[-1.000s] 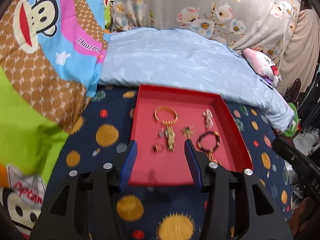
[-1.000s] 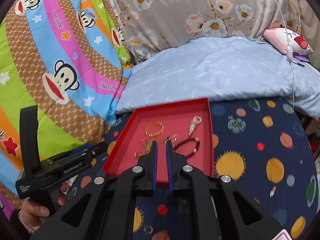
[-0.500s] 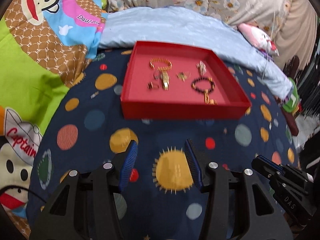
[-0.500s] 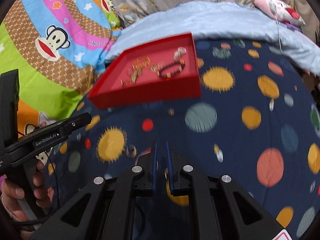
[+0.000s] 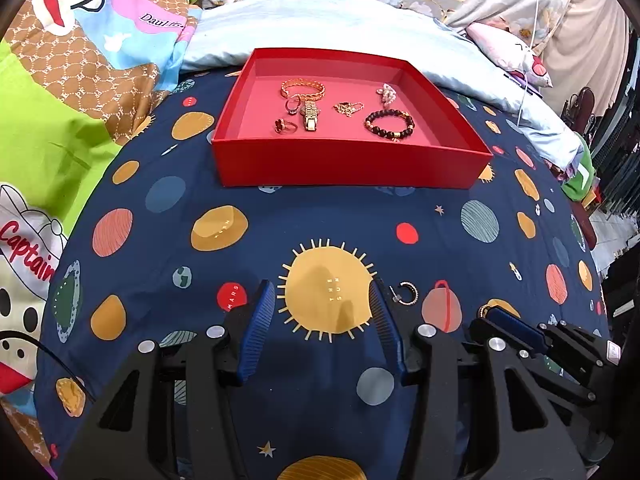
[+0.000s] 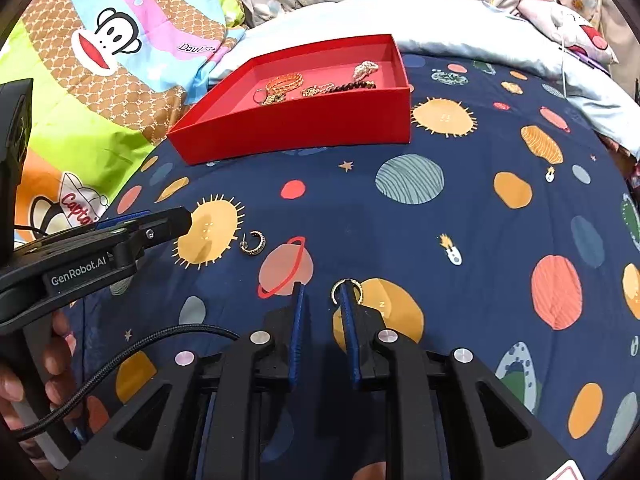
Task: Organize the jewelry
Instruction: 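Withdraw both tools from the box toward the hoop earrings, then grasp a silver hoop earring with the left tool while the right tool grasps a gold hoop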
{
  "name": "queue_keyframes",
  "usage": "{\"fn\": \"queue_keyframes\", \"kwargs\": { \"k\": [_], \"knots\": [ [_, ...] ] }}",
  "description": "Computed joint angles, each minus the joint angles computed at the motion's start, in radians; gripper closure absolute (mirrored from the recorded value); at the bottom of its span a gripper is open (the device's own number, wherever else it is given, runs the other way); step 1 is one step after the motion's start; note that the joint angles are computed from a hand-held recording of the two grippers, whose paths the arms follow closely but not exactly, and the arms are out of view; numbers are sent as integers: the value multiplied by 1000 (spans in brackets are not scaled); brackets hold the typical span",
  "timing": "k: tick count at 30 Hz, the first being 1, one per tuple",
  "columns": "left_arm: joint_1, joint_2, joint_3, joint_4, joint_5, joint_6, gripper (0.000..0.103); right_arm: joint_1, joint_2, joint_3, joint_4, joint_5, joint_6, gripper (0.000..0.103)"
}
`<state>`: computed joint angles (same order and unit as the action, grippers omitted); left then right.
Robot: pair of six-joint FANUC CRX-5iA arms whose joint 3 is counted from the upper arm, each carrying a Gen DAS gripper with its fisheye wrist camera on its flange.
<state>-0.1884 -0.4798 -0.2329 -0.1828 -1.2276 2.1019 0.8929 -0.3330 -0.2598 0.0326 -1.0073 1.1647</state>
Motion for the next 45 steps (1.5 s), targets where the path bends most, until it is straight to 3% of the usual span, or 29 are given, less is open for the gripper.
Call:
{"fn": "queue_keyframes", "kwargs": {
  "k": [6,12,16,40,43,45],
  "knots": [
    [2,3,-1,7,5,-4,56,-2,-7,-7,28,8,-16,74],
    [-7,8,4,4,5,-4,56,0,3,-14,36,1,-17,73],
    [-7,11,3,8,4,-5,56,13,6,-20,60,2,-27,87],
    [-58,110,9,58,72,-21,57,-71,1,5,12,13,-13,87],
    [-71,118,18,40,71,-13,63,-72,1,4,11,14,-13,87],
    [-72,118,17,37,71,-20,73,-72,1,4,11,14,-14,87]
  ]
}}
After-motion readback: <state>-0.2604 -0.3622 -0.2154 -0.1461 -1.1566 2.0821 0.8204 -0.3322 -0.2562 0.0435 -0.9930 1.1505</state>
